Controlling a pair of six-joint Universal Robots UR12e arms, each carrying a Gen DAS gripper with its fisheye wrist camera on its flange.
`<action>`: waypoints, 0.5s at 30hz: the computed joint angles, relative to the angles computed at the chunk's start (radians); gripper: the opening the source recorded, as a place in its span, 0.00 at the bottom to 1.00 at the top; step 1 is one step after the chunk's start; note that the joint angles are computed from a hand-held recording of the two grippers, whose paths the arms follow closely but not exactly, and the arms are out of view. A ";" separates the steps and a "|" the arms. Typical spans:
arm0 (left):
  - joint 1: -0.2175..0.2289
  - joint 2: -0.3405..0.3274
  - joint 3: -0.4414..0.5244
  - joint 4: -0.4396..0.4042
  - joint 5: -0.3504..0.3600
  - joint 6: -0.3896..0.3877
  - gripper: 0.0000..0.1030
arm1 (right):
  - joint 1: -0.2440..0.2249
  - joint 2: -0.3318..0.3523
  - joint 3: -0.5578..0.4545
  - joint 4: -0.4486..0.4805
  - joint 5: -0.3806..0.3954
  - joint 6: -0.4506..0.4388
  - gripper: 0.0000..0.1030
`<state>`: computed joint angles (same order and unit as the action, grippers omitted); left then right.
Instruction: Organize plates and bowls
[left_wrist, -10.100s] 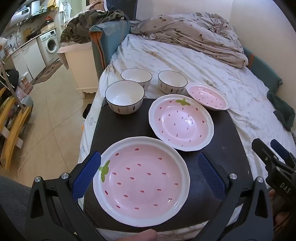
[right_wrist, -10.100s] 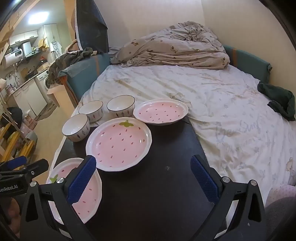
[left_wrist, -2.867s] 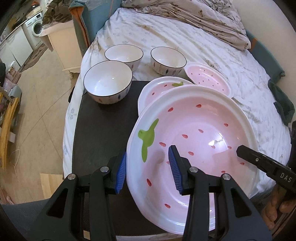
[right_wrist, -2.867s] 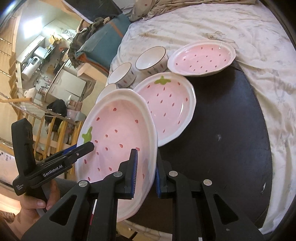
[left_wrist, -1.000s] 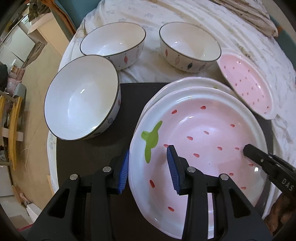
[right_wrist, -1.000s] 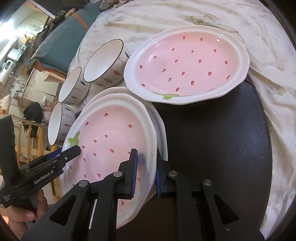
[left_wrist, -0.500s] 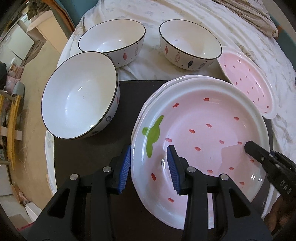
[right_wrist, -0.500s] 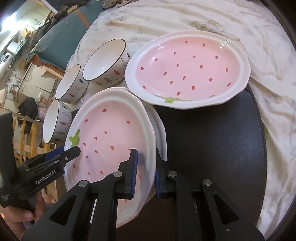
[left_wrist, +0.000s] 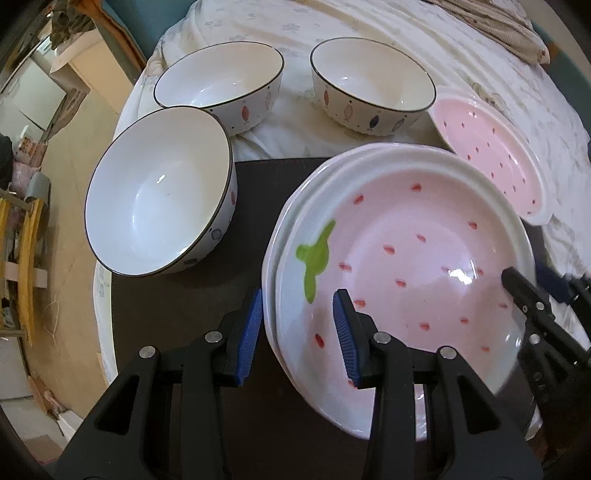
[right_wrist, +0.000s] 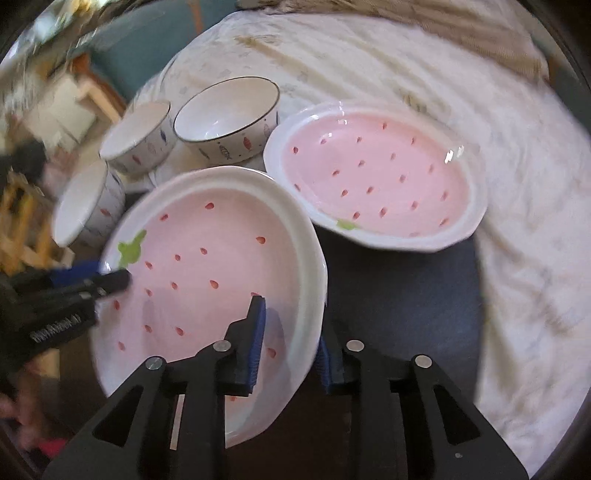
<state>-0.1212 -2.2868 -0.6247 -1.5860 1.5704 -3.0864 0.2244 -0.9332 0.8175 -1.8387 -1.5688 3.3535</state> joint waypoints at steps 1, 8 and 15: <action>0.000 0.003 -0.007 0.005 0.000 0.000 0.34 | 0.020 0.009 -0.015 0.012 -0.102 -0.051 0.28; 0.009 0.005 -0.006 -0.008 -0.018 -0.016 0.35 | 0.036 0.010 -0.002 -0.001 -0.154 -0.138 0.28; 0.032 0.032 -0.052 -0.028 -0.107 -0.082 0.36 | -0.064 -0.057 0.106 -0.136 0.201 0.185 0.48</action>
<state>-0.0889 -2.2546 -0.6766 -1.6142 1.4631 -3.1685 0.1606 -0.9902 0.9240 -1.9742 -1.3679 3.5386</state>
